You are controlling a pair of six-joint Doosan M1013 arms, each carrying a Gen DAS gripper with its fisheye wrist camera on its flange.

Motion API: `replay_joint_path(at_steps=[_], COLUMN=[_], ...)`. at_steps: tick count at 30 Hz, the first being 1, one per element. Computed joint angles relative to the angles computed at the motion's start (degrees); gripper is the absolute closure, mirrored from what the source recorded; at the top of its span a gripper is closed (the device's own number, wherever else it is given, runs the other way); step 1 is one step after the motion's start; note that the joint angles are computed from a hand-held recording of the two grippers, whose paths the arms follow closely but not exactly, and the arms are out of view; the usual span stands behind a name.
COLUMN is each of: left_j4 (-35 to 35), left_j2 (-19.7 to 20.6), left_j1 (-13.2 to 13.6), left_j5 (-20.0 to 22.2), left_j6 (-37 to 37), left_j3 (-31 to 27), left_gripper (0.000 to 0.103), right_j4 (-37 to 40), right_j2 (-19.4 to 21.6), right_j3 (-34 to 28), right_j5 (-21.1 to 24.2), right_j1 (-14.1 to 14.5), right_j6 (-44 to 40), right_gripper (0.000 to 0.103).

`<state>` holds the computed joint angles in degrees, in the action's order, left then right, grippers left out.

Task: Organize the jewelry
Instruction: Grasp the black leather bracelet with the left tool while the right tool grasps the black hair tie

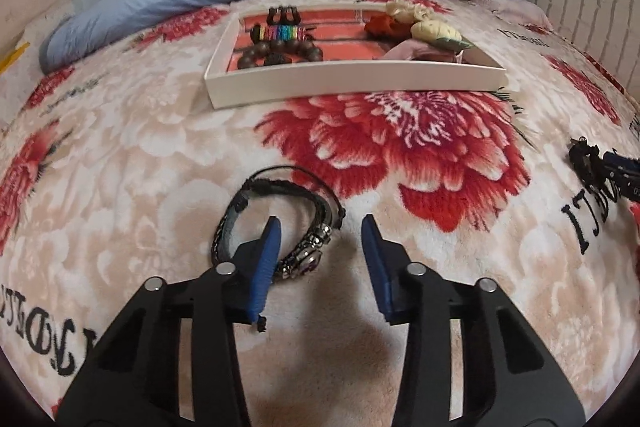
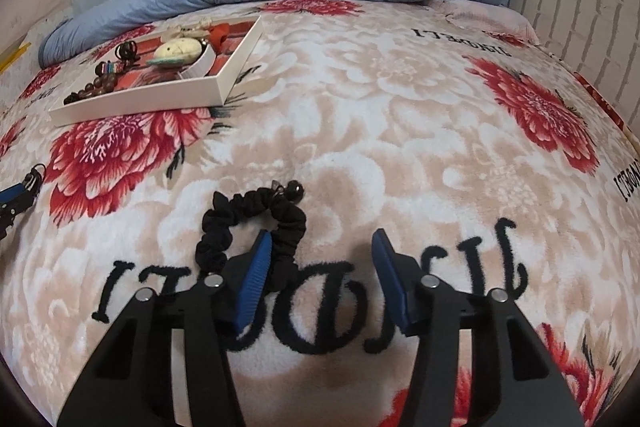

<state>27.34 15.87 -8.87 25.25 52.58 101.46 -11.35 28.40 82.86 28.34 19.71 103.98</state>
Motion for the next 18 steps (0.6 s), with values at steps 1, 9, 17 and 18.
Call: replay_joint_path(at_steps=[1,9,17,18], left_j4=[-2.06,-11.03,-9.04,-8.94], left_j2=[0.10,0.86,0.99,0.99], left_j1=[0.35,2.11,1.90,1.89], left_j5=[-0.13,-0.48,0.74,0.86], left_j6=[1.48,6.74,5.29,5.25], left_j3=[-0.07,-0.88,-1.36,-1.39], left_gripper=[0.066,0.080,0.092,0.092], right_j4=[0.40,2.72,2.78,2.80], right_j2=[0.17,0.94,1.14,1.16], right_j3=[-0.25,-1.47,-2.00,-2.05], right_j5=[0.40,2.22,2.84,2.91], right_j1=[-0.03,-0.04,0.16,0.15], right_j6=[-0.32,-2.02,-1.92,-2.05], right_gripper=[0.054,0.063,0.077,0.078])
